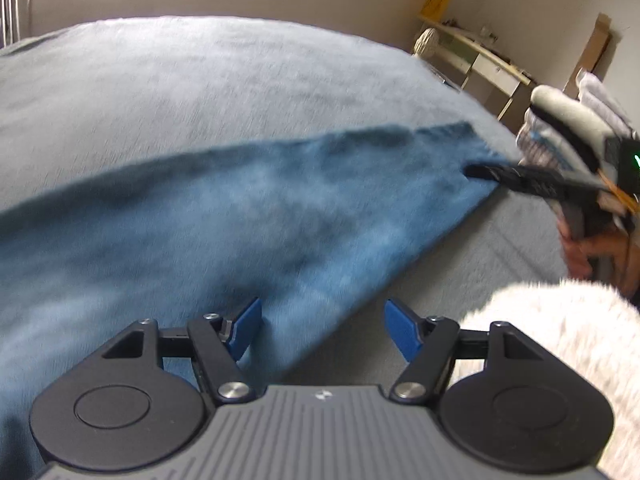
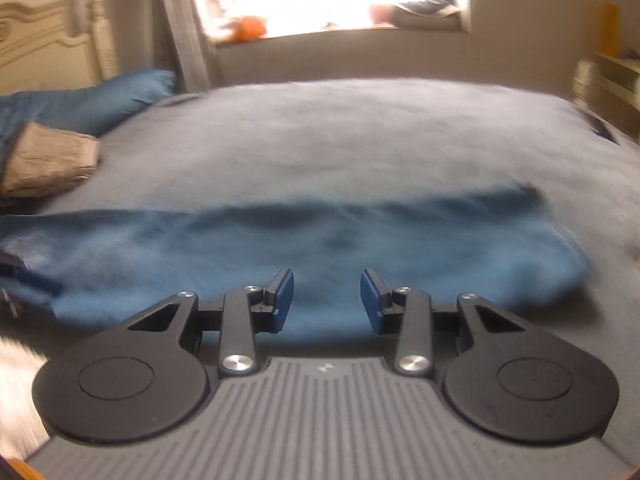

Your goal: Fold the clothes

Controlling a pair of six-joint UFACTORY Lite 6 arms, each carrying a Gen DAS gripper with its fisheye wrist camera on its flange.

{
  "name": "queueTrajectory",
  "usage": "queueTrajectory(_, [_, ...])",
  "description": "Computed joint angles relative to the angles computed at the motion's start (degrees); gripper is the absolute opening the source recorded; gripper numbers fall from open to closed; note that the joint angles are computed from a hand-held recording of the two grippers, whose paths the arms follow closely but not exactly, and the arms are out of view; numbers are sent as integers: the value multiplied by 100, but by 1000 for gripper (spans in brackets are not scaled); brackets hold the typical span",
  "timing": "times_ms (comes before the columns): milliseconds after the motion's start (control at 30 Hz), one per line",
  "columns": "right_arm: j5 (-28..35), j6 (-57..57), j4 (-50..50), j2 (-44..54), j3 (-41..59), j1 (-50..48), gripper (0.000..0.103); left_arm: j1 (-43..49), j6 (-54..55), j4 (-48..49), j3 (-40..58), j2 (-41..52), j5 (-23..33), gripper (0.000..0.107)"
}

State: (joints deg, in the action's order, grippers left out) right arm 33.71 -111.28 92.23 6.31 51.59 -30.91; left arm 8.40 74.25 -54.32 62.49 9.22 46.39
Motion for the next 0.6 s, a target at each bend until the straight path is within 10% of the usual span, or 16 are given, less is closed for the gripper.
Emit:
queueTrajectory(300, [7,-1472,452,-45,-771,-236,43,815,399,404,-675,-783,647,70])
queueTrajectory(600, [-302,2390,-2309,-618,91,-720,53,1170,473,-161,-510,-1052,591,70])
